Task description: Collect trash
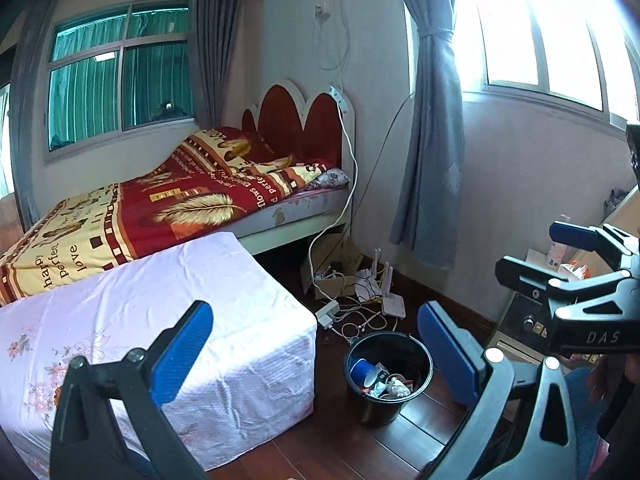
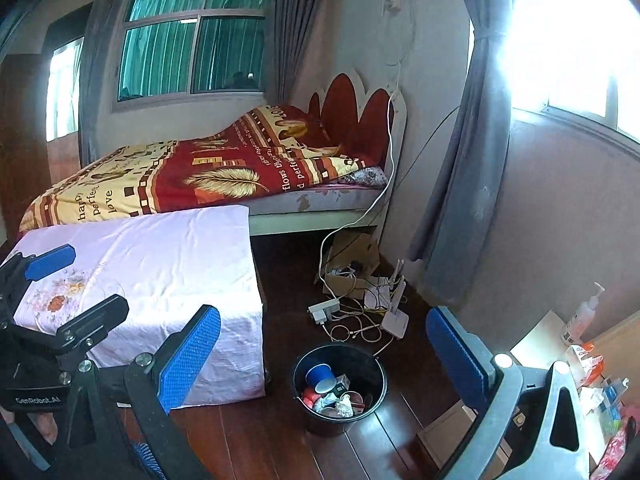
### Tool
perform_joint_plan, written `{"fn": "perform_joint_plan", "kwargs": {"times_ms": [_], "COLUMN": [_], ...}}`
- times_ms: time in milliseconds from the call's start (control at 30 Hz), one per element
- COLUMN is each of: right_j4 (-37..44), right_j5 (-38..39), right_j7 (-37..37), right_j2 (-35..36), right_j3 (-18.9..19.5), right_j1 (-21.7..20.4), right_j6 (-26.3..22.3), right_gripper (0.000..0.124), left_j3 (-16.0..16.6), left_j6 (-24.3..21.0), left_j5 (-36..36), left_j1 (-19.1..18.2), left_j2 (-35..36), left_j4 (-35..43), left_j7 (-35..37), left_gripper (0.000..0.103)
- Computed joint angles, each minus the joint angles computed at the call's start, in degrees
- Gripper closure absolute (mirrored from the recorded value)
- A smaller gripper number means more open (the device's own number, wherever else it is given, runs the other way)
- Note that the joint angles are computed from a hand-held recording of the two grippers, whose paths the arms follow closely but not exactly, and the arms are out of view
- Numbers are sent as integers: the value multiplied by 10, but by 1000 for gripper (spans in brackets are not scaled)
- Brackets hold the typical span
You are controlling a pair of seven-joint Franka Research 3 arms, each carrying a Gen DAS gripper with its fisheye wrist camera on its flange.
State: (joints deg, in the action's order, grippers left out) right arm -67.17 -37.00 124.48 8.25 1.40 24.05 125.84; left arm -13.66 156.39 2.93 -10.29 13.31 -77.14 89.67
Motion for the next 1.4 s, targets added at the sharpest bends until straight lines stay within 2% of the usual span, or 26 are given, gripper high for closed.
{"fn": "perform_joint_plan", "kwargs": {"times_ms": [533,1400], "right_j4": [-27,-38], "right_j5": [11,13], "right_j7": [4,10], "right_j2": [-14,-20], "right_j3": [2,9], "right_j1": [-10,-18], "right_j6": [9,9], "right_gripper": [21,21], "left_j3": [-3,-2], "left_j6": [12,-15], "left_j5": [5,1], "left_j1": [-7,-9], "left_j2": [-8,-1], "left_j4": [-8,8], "left_j7": [2,-3], "left_gripper": [0,0]}}
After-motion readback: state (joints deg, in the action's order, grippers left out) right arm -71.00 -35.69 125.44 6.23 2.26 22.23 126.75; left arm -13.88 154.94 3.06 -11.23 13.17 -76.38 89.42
